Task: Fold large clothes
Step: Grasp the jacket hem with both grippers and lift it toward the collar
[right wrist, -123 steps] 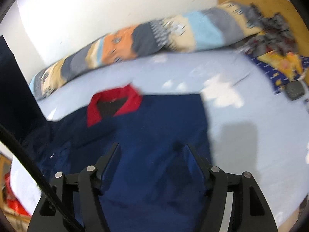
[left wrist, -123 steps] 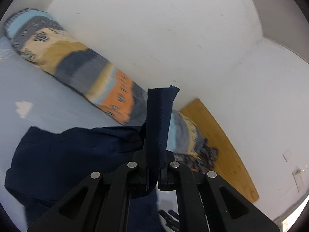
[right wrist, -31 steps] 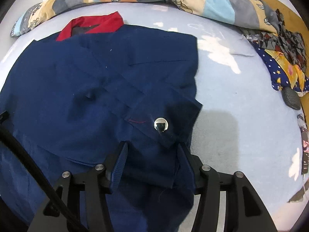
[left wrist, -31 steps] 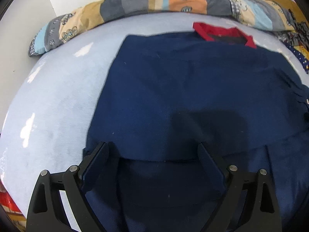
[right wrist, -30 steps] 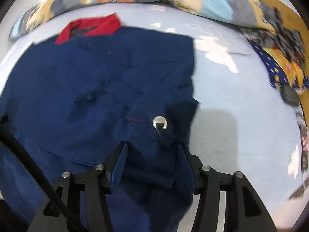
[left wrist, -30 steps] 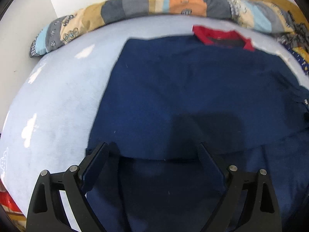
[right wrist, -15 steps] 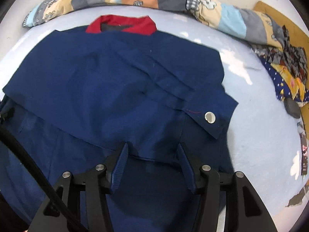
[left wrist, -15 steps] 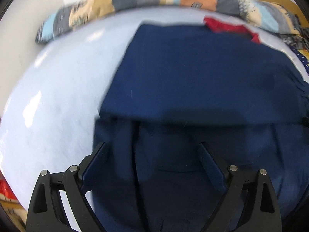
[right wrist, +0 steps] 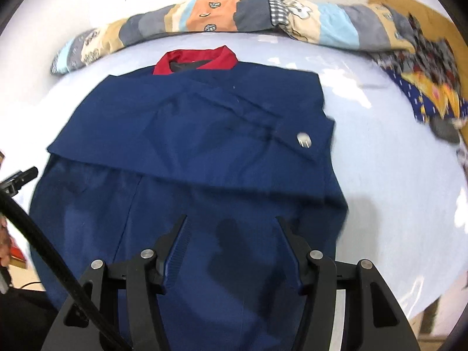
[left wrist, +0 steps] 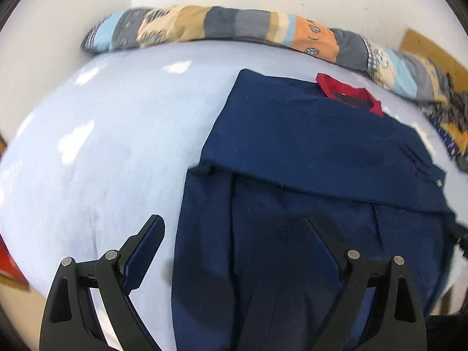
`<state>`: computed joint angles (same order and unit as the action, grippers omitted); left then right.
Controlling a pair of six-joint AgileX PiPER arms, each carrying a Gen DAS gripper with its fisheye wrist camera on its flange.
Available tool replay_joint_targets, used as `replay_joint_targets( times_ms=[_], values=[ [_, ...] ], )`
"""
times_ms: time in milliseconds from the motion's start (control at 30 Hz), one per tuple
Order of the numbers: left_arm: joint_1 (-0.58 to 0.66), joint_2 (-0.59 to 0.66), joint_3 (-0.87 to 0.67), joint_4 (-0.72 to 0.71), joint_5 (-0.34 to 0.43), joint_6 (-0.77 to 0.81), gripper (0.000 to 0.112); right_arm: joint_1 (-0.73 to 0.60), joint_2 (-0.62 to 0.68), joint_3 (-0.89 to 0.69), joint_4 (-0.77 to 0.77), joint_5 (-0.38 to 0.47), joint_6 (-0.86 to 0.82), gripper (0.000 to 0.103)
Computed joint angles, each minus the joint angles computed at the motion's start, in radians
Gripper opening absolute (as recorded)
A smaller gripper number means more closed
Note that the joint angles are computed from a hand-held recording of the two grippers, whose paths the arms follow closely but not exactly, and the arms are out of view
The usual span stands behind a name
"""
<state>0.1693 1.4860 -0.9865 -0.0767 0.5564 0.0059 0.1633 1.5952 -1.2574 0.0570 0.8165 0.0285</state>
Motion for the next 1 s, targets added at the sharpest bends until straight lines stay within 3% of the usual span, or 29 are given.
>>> replay_joint_targets(
  times_ms=[233,400,533,600,700,800,933,967,1000],
  values=[
    [0.139,-0.173,0.147,-0.193,0.076,0.157,0.093,-0.12,-0.253,0.231,0.191,0.0,-0.129,0.066],
    [0.229,-0.301,0.239,-0.211,0.139,0.225,0.093,-0.243,-0.428,0.396,0.248,0.041,-0.164,0.071],
    [0.308,-0.34,0.31,-0.248,0.201,0.336,0.093,-0.287,-0.489,0.501,0.23,0.079,-0.14,0.073],
    [0.337,-0.348,0.343,-0.235,0.212,0.357,0.093,-0.26,-0.502,0.542,0.207,0.092,-0.107,0.077],
    [0.377,-0.38,0.382,-0.215,0.221,0.389,0.093,-0.114,-0.504,0.604,0.088,0.092,0.049,0.081],
    [0.446,-0.393,0.382,-0.259,0.245,0.452,0.093,-0.03,-0.461,0.633,0.049,0.086,0.134,0.081],
    [0.478,-0.4,0.377,-0.29,0.265,0.5,0.093,0.115,-0.383,0.656,-0.112,0.062,0.338,0.081],
    [0.48,-0.404,0.379,-0.29,0.27,0.508,0.093,0.116,-0.361,0.662,-0.115,0.049,0.349,0.08],
    [0.483,-0.405,0.38,-0.292,0.277,0.52,0.093,0.106,-0.34,0.67,-0.098,0.032,0.34,0.072]
  ],
)
